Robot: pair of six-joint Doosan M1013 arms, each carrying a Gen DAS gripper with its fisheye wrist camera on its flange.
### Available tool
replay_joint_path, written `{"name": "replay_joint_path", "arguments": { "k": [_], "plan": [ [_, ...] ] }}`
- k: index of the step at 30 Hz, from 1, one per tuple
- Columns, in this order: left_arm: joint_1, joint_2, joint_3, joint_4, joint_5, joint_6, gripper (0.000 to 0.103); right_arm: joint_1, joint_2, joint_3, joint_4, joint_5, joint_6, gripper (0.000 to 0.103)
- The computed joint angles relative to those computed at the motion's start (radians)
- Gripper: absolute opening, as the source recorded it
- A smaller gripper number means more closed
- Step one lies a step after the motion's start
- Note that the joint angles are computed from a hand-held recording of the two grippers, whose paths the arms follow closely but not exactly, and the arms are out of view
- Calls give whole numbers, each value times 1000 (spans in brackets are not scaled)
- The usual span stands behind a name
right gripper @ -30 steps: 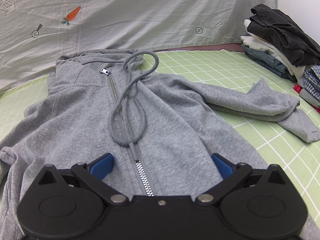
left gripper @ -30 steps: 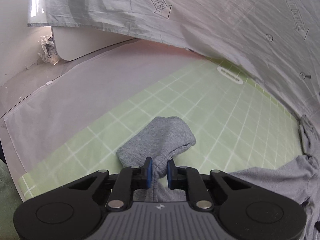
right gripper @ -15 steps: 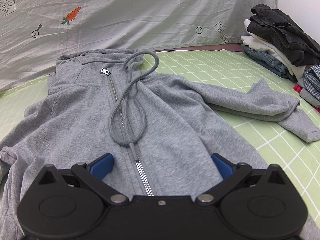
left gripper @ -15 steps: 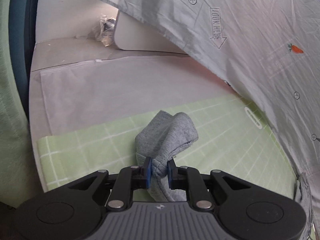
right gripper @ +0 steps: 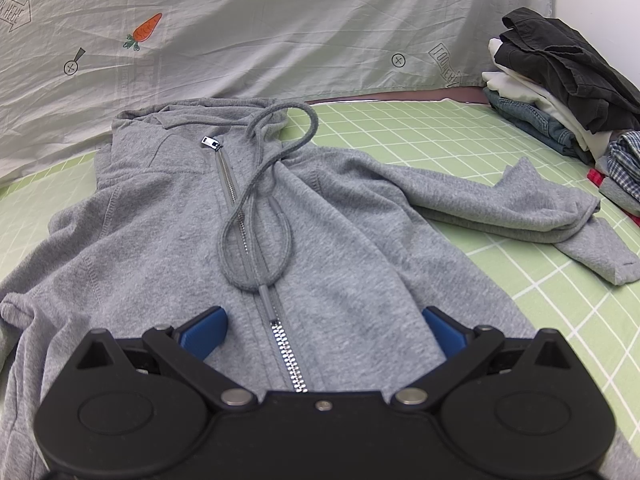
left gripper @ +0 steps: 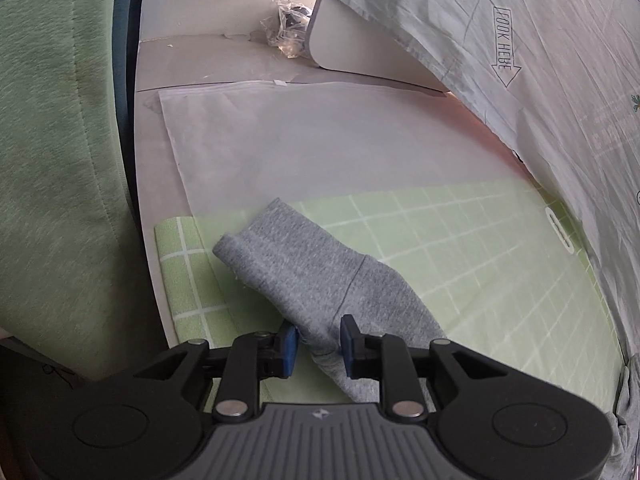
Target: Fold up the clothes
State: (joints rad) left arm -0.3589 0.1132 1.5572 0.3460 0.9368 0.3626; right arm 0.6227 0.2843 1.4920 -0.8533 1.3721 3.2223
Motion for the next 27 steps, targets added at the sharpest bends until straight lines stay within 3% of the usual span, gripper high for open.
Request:
{"name": "replay_joint_path", "arguments": {
  "k": [4,8,11,14,16,17,20,25,26,27],
  "plan": [
    [3,7,-7,-11,12,23,25,-38,-25,-26,120,-69,-159,102],
    [6,14,-14,-19,25,47,25,-38,-37,-41,15,-118,-161,102],
    [9,21,-23,-23,35,65,25,-73,-38,-57,-31,-224,-204,98],
    [11,30,-36,-23,48,78,25,-126,-19,-85,-8,-340,-301,86],
    [14,34,-42,-23,53,82,25,-172,6,-118,64,-416,-425,65],
    [15,37,-44,-23,56,82,25,-192,22,-139,117,-438,-498,61],
    [20,46,-58,-18,73,79,26,-236,73,-198,236,-456,-665,59],
    [26,66,-85,3,111,66,30,-267,136,-271,310,-460,-766,70],
    [27,70,-89,6,115,69,29,-276,144,-283,354,-471,-808,69],
    [27,73,-92,10,116,76,29,-287,154,-297,416,-473,-863,61]
  ]
}}
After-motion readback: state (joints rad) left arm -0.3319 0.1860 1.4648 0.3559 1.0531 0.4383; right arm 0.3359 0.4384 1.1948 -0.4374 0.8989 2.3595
